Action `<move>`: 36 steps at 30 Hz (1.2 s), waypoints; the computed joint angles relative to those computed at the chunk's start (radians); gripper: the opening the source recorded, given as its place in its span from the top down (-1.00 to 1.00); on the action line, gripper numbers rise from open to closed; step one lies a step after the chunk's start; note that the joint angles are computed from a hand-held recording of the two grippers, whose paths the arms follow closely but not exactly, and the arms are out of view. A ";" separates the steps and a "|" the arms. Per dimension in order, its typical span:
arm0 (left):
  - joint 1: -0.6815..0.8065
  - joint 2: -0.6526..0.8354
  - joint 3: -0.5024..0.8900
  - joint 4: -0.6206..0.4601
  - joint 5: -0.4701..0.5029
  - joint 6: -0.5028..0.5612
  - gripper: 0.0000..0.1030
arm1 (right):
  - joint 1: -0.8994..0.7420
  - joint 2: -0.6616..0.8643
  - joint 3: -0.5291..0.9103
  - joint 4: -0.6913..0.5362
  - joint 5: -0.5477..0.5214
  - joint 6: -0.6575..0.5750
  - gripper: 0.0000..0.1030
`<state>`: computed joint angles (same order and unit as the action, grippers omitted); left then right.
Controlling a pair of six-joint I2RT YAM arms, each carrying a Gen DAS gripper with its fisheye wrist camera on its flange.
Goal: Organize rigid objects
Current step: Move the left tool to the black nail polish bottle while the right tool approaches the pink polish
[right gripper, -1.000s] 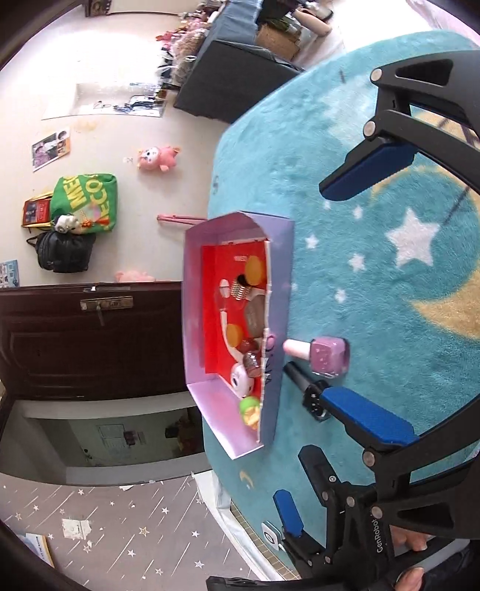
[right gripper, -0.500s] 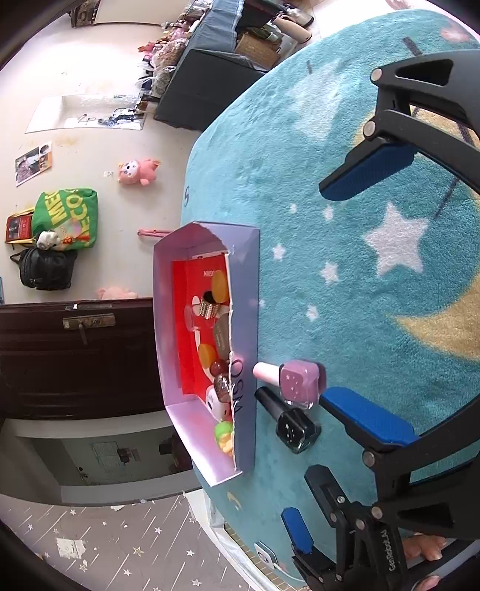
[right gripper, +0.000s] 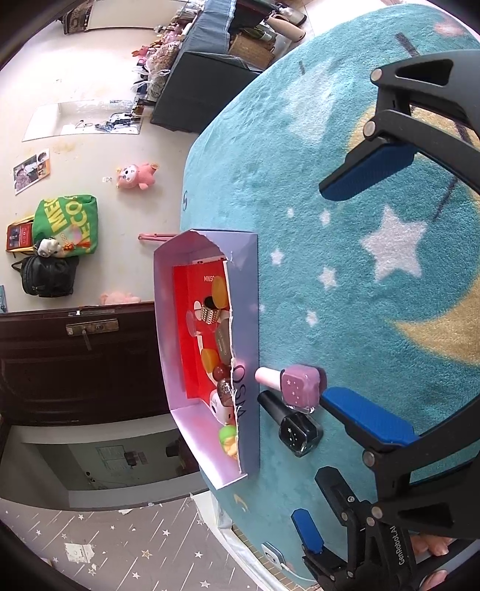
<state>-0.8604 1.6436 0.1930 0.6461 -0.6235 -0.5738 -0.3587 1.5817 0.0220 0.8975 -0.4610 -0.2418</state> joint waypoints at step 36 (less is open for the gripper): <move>0.206 -0.089 0.123 -0.223 0.302 0.163 -0.83 | 0.029 -0.025 0.176 -0.393 -0.024 -0.019 -1.00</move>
